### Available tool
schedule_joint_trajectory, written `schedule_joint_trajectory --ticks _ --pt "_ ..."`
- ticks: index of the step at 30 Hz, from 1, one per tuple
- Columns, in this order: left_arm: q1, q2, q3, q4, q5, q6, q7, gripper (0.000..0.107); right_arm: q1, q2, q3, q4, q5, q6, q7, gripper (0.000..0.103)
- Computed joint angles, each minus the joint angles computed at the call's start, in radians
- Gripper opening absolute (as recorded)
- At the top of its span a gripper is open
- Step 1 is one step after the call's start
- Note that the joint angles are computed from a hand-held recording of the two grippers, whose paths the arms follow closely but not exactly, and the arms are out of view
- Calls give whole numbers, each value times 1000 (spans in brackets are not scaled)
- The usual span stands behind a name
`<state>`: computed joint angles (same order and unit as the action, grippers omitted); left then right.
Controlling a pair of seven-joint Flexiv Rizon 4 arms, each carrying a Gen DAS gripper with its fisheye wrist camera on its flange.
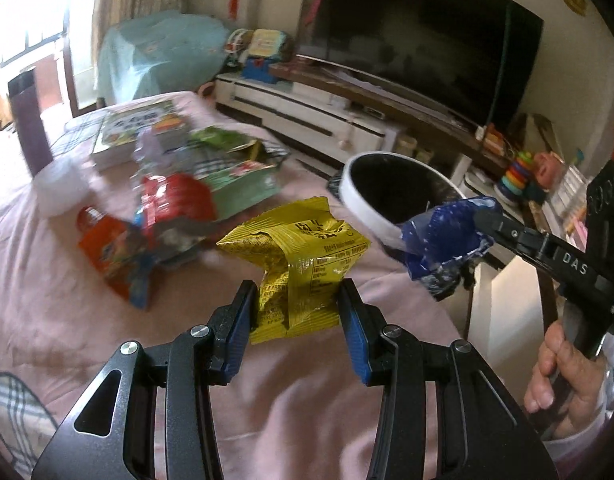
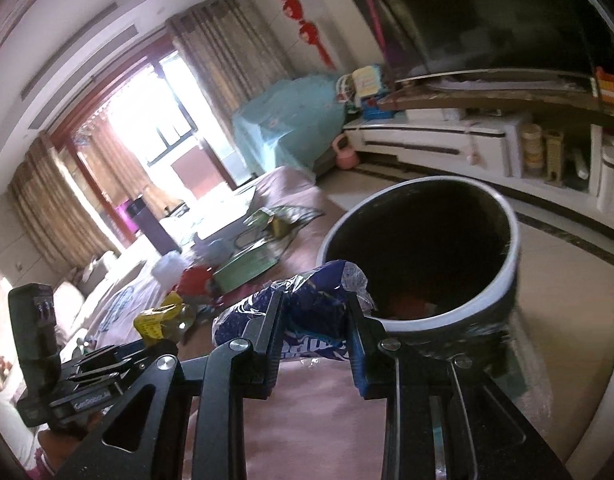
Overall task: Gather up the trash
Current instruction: 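Carry both bags over the white bin and open both tools to drop them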
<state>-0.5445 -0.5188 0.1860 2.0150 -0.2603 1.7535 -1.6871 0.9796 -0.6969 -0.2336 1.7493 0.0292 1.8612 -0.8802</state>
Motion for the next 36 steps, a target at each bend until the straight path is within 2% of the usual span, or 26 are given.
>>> schedule_joint_trajectory --ticks 7,17,24,34,35,36 --pt "-14 -47 -2 -111 27 -66 11 41 46 9 -108 27 45 -8 4 29" --pt "36 -124 -62 -305 111 -198 0 41 57 -8 -209 14 17 -58 29 29" --pt "61 -179 -96 -424 163 -280 -11 41 25 -26 -217 -14 -39 -92 59 29" --pt "97 -242 -137 -548 199 -382 -15 42 -72 -47 -148 -77 -163 -160 93 29" --pt "101 -247 -142 -559 201 -392 -12 44 -85 -49 -136 -85 -177 -167 95 30" --pt "104 -253 -146 -571 202 -409 -10 51 -99 -50 -123 -90 -190 -171 97 31"
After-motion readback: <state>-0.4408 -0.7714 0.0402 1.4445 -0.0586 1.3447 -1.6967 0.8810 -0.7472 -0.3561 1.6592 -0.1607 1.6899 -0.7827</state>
